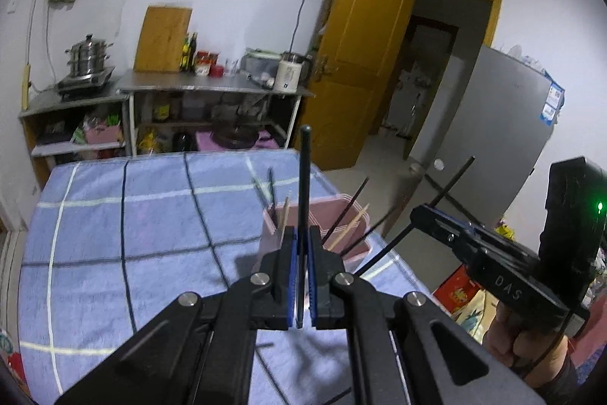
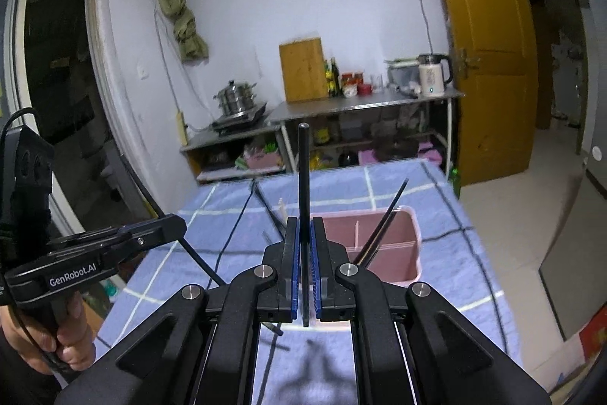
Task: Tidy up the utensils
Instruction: 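Lift both black chopsticks upright and carry them over the pink basket, then lower both black chopsticks into the basket and open both tools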
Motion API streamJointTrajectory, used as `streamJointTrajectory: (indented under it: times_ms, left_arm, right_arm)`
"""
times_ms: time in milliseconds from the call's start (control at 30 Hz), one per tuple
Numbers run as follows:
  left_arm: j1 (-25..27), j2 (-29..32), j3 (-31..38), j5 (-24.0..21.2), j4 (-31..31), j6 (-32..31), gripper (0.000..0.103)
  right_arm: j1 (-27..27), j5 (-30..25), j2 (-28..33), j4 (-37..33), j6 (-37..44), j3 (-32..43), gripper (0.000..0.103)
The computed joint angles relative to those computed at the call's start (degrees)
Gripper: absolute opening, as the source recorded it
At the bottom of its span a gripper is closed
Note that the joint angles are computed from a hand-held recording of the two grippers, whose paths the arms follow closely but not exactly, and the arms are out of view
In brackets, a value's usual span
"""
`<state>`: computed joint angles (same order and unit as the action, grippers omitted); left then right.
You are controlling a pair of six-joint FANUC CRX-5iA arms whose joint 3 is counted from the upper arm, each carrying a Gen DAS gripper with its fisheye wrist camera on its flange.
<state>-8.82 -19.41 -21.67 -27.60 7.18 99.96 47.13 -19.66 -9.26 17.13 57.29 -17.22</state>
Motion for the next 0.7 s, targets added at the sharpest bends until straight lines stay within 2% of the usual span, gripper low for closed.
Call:
streamJointTrajectory:
  times_ms: [133,333,500,600,700]
  left_arm:
    - [0.0,2.0,2.7,1.2,0.5,-1.0,0.006]
    - [-1.4,6.0,7.7,1.0,-4.0,2.0,0.006]
    - [-1.8,8.4,9.8,0.5,-6.9,4.3,0.006]
    - [-1.6,9.8,10.8,0.2,-7.3,4.1,0.006]
    - [-1.2,10.7,10.9,0.5,-6.5,3.2,0.005]
  right_arm:
    - [-1.3,2.1,0.2,3.2,-2.6,0.4,0.005]
    - [-2.8,4.5,2.1,7.3,-6.3,1.3,0.005]
    - [-3.5,5.1,4.5,6.5,-5.8,2.9,0.005]
    - [-3.9,5.4,5.6,5.0,-4.4,4.0,0.005]
    - [-4.1,6.2,6.8,6.8,-5.9,4.1,0.005]
